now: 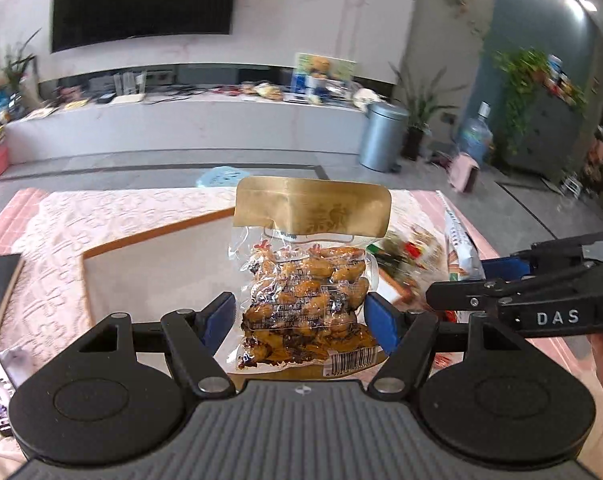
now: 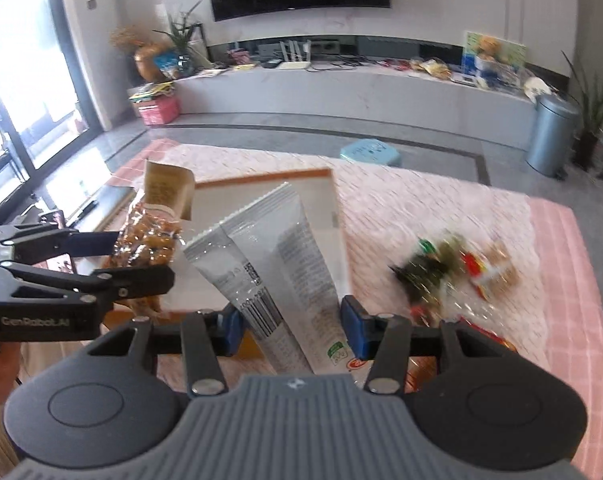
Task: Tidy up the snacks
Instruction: 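Carry both packs over the box and open both grippers to drop them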
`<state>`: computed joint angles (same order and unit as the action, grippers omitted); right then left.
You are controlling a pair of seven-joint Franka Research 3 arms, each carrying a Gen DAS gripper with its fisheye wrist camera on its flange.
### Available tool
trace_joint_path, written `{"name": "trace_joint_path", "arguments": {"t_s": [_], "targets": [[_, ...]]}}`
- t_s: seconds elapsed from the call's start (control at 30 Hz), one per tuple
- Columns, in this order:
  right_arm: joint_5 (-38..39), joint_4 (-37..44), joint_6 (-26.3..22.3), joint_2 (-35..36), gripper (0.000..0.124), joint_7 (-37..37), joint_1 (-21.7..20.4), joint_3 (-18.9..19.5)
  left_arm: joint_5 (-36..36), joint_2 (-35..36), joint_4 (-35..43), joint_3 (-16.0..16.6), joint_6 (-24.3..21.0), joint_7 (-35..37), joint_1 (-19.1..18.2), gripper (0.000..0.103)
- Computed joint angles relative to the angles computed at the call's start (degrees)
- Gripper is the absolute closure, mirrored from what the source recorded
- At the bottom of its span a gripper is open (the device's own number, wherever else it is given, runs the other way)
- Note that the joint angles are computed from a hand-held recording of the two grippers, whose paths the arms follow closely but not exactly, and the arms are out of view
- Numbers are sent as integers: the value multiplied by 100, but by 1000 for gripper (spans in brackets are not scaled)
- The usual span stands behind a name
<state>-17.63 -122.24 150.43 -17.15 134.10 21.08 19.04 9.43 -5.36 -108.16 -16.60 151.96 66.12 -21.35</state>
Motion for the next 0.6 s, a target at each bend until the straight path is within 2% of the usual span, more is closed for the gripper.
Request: {"name": "trace_joint_path", "arguments": {"t_s": [0.13, 0.27, 0.53, 0.57, 0.6], "targets": [[-143, 611, 3, 573, 76, 37, 54, 17, 135, 161, 195, 66, -175, -270, 132, 22], [-251, 1231, 18, 1198, 76, 81, 278, -180, 160, 469, 551, 110, -418, -221, 211, 22], [-321, 2585, -684, 2497, 78, -79, 830, -697, 178, 1041, 1144, 159, -1201, 173, 306, 22], [-303, 2751, -813, 2667, 86, -127, 898, -769, 180, 1105, 1202, 160, -1298, 225, 311, 22], [-236, 2874, -872, 2800, 105, -214, 950, -833, 204, 1215, 1316, 161, -1429, 255, 306, 22]]}}
